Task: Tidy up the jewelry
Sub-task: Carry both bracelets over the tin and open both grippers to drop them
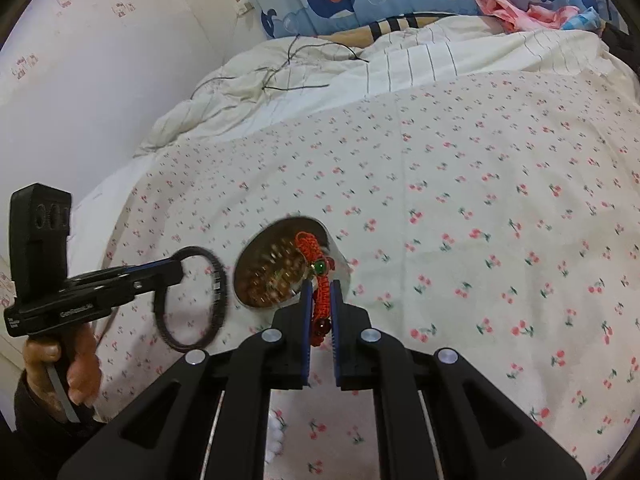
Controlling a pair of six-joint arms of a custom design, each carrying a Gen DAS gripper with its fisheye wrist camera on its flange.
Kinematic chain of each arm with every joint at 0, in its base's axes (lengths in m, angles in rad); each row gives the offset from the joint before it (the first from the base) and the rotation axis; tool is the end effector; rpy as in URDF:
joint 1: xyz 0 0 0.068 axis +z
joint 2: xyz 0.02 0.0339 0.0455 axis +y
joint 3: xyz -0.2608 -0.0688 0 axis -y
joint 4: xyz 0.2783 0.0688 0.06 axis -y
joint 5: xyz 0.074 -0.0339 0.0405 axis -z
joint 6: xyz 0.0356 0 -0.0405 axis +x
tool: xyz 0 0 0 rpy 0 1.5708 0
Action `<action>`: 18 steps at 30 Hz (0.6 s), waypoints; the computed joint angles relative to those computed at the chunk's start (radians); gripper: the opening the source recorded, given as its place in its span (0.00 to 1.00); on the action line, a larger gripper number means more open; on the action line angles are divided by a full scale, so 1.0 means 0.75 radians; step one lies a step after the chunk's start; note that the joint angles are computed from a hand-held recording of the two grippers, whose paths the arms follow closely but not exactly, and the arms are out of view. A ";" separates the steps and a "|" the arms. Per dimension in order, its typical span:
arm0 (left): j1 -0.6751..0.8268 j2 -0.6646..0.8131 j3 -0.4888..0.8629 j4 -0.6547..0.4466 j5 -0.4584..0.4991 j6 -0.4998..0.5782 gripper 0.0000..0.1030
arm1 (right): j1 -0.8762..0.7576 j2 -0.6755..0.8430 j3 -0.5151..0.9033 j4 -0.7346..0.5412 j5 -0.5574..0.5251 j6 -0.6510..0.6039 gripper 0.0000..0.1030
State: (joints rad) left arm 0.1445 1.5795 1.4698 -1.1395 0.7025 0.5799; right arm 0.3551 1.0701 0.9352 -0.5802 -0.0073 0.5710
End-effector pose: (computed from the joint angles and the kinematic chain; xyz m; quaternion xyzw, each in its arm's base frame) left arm 0.3372 0.0258 0.3075 0.2540 0.8931 -0.2643 0.2609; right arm 0.2450 0.0911 0.2924 0.0965 0.9047 0.1883 0.3697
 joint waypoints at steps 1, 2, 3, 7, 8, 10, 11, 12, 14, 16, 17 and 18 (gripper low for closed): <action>-0.010 0.005 0.002 0.019 0.006 -0.030 0.10 | -0.003 0.008 0.006 0.012 -0.005 -0.001 0.09; -0.020 0.010 0.005 0.041 0.014 -0.066 0.10 | -0.005 0.021 0.019 0.025 -0.011 -0.004 0.09; -0.033 0.022 0.010 0.066 0.022 -0.107 0.10 | -0.008 0.030 0.026 0.035 -0.015 -0.006 0.09; -0.086 0.062 0.013 0.157 -0.004 -0.221 0.10 | -0.028 0.074 0.052 0.075 -0.039 -0.012 0.09; -0.094 0.065 0.013 0.168 -0.014 -0.232 0.10 | -0.036 0.084 0.052 0.089 -0.049 -0.008 0.09; -0.118 0.071 0.003 0.201 -0.038 -0.253 0.10 | -0.044 0.097 0.053 0.109 -0.066 -0.001 0.09; -0.129 0.067 -0.007 0.225 -0.050 -0.271 0.10 | -0.045 0.109 0.056 0.122 -0.076 0.004 0.09; -0.142 0.059 -0.023 0.258 -0.069 -0.291 0.10 | -0.044 0.124 0.065 0.129 -0.086 0.006 0.09; -0.172 0.051 -0.046 0.298 -0.115 -0.300 0.10 | -0.033 0.149 0.076 0.143 -0.088 0.011 0.09; -0.203 0.047 -0.066 0.336 -0.174 -0.323 0.10 | -0.015 0.189 0.099 0.148 -0.081 0.014 0.09; -0.214 0.051 -0.069 0.342 -0.196 -0.323 0.10 | -0.008 0.205 0.109 0.148 -0.073 0.014 0.09; -0.226 0.049 -0.080 0.362 -0.228 -0.329 0.12 | -0.002 0.224 0.120 0.149 -0.068 0.014 0.09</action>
State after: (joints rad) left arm -0.0250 1.6164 1.4097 -0.8682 0.5311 0.3331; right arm 0.3533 1.2379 1.0250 -0.4687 -0.0584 0.5814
